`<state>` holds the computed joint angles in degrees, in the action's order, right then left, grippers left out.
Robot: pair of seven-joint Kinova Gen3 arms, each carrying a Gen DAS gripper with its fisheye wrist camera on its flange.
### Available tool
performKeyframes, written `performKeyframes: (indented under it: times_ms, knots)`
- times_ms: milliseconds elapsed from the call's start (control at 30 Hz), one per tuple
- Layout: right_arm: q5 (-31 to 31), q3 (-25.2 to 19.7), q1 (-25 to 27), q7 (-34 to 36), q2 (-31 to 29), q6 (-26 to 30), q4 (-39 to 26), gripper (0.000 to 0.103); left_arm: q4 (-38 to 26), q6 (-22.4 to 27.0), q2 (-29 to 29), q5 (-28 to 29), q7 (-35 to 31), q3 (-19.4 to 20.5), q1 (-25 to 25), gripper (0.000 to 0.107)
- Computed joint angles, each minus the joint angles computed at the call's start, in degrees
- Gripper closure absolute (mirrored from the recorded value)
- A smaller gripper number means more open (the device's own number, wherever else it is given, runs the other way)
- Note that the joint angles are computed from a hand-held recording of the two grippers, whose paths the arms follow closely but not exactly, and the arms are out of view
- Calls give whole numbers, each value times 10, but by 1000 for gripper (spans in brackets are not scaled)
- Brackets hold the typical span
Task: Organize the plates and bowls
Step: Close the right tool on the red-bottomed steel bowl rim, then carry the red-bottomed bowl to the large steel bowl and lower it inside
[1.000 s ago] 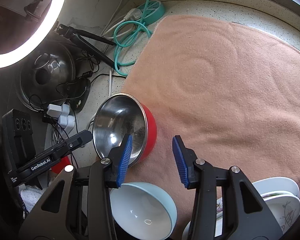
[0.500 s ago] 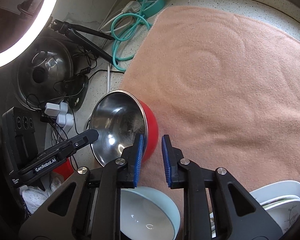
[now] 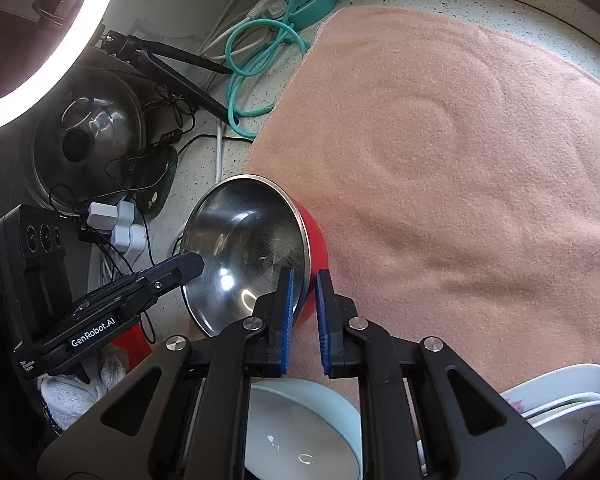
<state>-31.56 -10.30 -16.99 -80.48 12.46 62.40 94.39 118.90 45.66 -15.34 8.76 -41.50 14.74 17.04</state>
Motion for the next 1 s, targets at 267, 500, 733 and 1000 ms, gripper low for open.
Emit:
performKeyframes:
  times_ms: [267,500,733,1000]
  knots:
    - [-8,5,10,4,-14,6,4,92,-15,8,2,-15,10,12,2,98]
    - [-24,21,34,22,-48,21,15,92,-43,13,5,-30,22,28,8,98]
    - [-35,46,61,41,-90,37,26,92,-83,14,25,-61,47,54,24,98]
    - [-42,85,99,68,-135,62,42,92,-135,8,65,-100,71,72,62,98]
